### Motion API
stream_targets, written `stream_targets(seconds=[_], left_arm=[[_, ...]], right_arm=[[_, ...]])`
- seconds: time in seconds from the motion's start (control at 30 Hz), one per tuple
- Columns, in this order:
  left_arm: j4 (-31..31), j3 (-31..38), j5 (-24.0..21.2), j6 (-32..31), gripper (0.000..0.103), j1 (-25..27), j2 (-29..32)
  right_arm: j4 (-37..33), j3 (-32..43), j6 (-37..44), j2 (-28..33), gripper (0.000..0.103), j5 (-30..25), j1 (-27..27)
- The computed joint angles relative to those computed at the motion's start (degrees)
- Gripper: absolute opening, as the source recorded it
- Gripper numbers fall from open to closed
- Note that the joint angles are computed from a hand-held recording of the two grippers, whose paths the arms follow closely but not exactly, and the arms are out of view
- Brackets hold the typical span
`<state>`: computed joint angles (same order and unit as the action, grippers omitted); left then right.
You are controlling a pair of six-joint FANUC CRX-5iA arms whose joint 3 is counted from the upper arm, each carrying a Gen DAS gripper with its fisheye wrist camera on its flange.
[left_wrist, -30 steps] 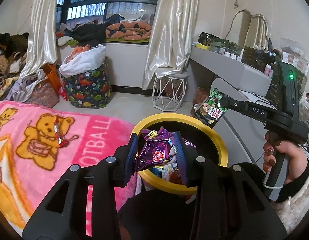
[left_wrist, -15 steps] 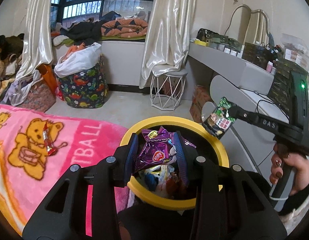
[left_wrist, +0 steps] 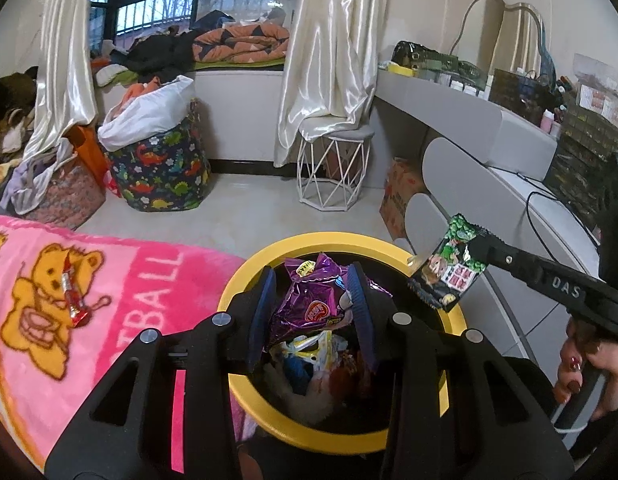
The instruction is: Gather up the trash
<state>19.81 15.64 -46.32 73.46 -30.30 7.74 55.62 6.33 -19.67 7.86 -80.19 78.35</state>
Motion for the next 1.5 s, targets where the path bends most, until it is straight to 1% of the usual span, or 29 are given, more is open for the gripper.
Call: stream_targets(seconds=[0.23, 0.4, 0.67, 0.73, 0.8, 0.9, 0.93, 0.97, 1.0, 1.03, 1.1, 1.13, 1.2, 1.23, 1.27, 1.3, 1.4, 1.5], left_arm=[[-1.18, 2.82, -0.85, 1.02, 0.030, -0.63, 2.62], [-1.51, 4.98, -2.24, 1.32, 0.031, -0.92, 4.42], [-2.00, 6.87, -4.03, 1.63, 0.031, -1.22, 6.22], [-1.77, 7.06, -4.59, 1.56, 0.031, -1.17, 6.54], [-1.45, 7.07, -4.91, 1.29, 0.031, -1.11, 6.70], [-1.66, 7.45, -5.66, 0.93, 0.032, -1.20, 7.07], [-1.52, 7.69, -6.28, 0.73, 0.033, -1.19, 7.29], [-1.86, 7.83, -6.53, 0.76, 0.039, -1.25, 7.34], [-2.26, 8.08, -6.75, 0.89, 0.048, -1.35, 7.40], [-2.27, 8.26, -7.16, 0.66, 0.051, -1.33, 7.52], [-2.53, 8.47, -7.84, 0.59, 0.063, -1.30, 7.57], [-2.75, 8.52, -8.06, 0.70, 0.066, -1.32, 7.51], [-3.03, 8.37, -8.22, 1.27, 0.082, -1.26, 7.22], [-2.74, 8.04, -8.12, 1.33, 0.084, -1.15, 6.99], [-2.41, 7.52, -7.92, 1.36, 0.088, -0.96, 6.57], [-2.75, 7.48, -7.96, 1.58, 0.091, -0.93, 6.40], [-4.63, 7.14, -7.72, 2.59, 0.092, -1.03, 5.43], [-5.69, 6.30, -7.19, 3.73, 0.092, -0.81, 4.22]], right_arm=[[-1.90, 0.64, 1.84, 0.32, 0.007, 1.20, -0.09], [-3.39, 1.13, 2.82, 0.59, 0.007, 2.16, -0.43], [-5.32, 2.65, 3.35, 1.65, 0.008, 2.10, -0.69], [-5.68, 2.79, 3.01, 1.76, 0.010, 2.13, -0.63], [-6.06, 2.69, 2.60, 1.69, 0.018, 2.23, -0.65], [-6.11, 2.55, 2.04, 1.59, 0.024, 1.46, -0.33], [-6.07, 2.64, 1.93, 1.60, 0.026, 1.09, -0.22], [-5.94, 2.96, 1.79, 1.75, 0.030, 0.24, -0.02], [-5.69, 2.91, 1.55, 1.68, 0.032, -0.10, 0.15], [-5.55, 2.72, 1.34, 1.54, 0.033, -0.27, 0.27], [-5.49, 2.94, 1.08, 1.66, 0.039, -1.33, 0.67], [-5.37, 2.98, 0.89, 1.68, 0.041, -1.77, 0.90], [-5.02, 3.01, 0.13, 1.66, 0.052, -2.56, 1.33], [-4.79, 2.81, -0.35, 1.53, 0.054, -2.64, 1.49], [-4.57, 2.81, -0.70, 1.54, 0.061, -2.79, 1.55], [-4.26, 2.83, -1.10, 1.54, 0.068, -3.07, 1.59], [-3.45, 2.96, -2.00, 1.66, 0.078, -3.79, 2.00], [-3.07, 3.73, -1.93, 2.23, 0.085, -4.97, 2.33]])
